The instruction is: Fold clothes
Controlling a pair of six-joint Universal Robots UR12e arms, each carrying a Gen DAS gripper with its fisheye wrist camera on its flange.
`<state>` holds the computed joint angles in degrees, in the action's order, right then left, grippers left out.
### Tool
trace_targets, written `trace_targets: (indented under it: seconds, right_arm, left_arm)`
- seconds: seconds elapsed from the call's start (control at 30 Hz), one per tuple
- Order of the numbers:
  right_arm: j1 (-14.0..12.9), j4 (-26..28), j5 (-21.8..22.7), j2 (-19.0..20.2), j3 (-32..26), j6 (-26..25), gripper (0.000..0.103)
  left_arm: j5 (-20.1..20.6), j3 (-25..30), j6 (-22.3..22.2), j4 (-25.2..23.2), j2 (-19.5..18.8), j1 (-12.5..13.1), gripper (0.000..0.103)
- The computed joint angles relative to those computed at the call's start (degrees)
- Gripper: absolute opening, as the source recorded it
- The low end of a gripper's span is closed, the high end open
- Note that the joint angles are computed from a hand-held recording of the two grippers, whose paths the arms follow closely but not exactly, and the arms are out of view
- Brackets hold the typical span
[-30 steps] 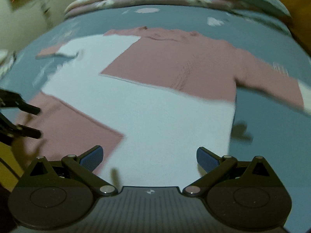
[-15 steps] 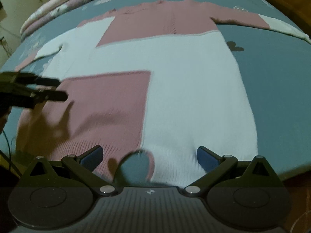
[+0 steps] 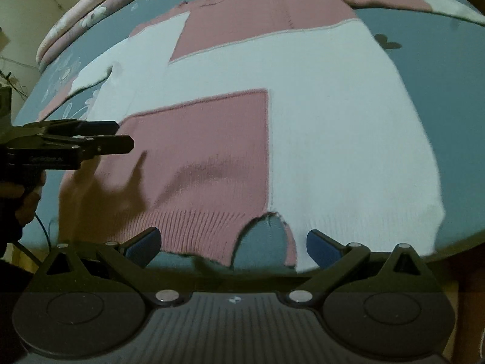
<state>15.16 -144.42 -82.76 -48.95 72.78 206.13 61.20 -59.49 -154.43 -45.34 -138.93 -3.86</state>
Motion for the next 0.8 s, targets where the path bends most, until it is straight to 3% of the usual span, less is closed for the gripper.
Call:
trace_targets:
  seconds: [0.13,0.27,0.4,0.53,0.8]
  right_arm:
    - [-0.32,-3.78,-4.5,-0.38,0.58,1.68,0.103]
    - [-1.04,-0.49,-5.43,-0.12,0.31,3.84,0.103]
    - [-1.92,-3.91,-0.39,-0.9,2.13,-0.22,0.103]
    - [-2.71,-8.53,8.88,1.6,-0.9,-6.69,0.103]
    - [-2.49,1.65,24.03,9.15,-13.49,-23.36,0.103]
  left_arm:
    - [0.73,0.06,-0.69,0.16,0.04,-0.22,0.076]
    - [1.71,-0.72,-1.76,0.9,0.46,-0.32,0.076]
    - [3.12,-2.05,-4.89,3.64,1.0,-0.47,0.076]
    - [7.14,-4.34,-8.93,8.21,2.23,-0.92,0.076]
    - [16.91,-10.02,-21.15,14.05,5.66,-1.19,0.076]
